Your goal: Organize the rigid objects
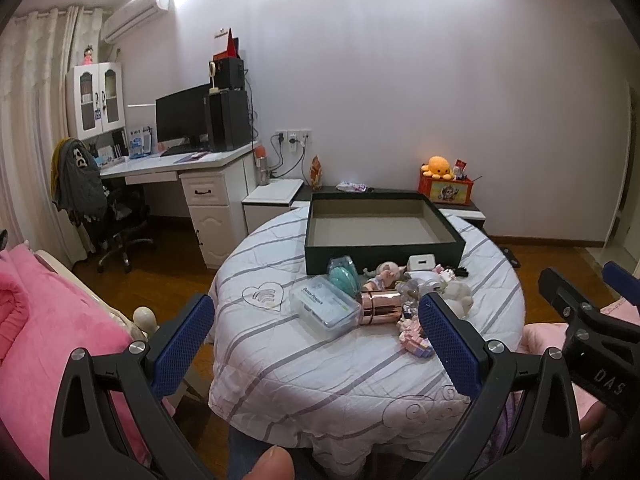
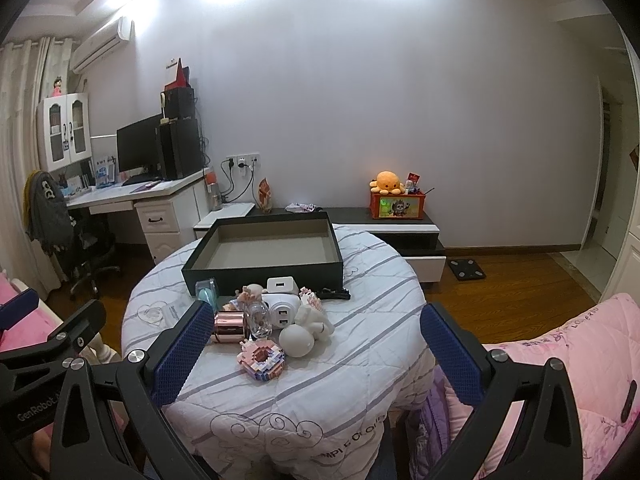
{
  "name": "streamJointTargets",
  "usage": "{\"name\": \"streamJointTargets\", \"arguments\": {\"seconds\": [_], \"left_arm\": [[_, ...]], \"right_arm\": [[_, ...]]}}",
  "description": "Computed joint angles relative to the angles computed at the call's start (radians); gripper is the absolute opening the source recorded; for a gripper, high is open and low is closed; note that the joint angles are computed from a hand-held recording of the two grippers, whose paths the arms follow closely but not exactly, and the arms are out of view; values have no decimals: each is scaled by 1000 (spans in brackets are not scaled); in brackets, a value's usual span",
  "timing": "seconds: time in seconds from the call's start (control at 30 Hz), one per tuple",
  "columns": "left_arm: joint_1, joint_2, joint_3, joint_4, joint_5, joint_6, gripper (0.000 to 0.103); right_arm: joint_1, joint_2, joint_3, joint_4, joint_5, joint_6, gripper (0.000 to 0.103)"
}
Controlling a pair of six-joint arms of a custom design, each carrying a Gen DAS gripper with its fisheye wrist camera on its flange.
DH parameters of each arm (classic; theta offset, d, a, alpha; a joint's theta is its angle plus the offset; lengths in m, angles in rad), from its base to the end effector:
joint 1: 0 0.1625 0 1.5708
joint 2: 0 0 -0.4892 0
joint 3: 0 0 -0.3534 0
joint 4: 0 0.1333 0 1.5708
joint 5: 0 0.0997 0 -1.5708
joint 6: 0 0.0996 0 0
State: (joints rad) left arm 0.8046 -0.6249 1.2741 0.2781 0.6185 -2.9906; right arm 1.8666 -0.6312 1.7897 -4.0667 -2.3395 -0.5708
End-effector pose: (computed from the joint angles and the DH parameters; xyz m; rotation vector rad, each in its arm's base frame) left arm -0.2845 -0.6049 0.1290 0.6365 2.1460 -1.0453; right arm 0.2447 -0.5833 0.2078 0.2422 -1.9440 1.3571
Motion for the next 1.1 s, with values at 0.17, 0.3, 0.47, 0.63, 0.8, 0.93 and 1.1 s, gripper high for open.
{"name": "streamJointTargets", "arguments": {"seconds": [0.17,0.3,0.47,0.63,0.8,0.93,1.1], "left_arm": [[61,38,-51,-20,37,24,103],[116,94,-135,8,58,33,103],[164,166,-265,95,68,66,103],[200,259,-433,211,108,25,103],[216,335,-575,293,132,5,103],[230,403,-713,376,126,-19,103],[240,479,-870,444,90,-9,103]], "right_arm": [[-41,8,-25,66,13,15,103],[-92,16,-60,172,36,56,103],[-138,36,-120,282,58,74,103],[-174,59,-178,386,80,98,98],[-194,76,-223,464,92,134,95],[-209,76,-243,530,126,189,90],[-223,86,-276,593,153,216,81]]}}
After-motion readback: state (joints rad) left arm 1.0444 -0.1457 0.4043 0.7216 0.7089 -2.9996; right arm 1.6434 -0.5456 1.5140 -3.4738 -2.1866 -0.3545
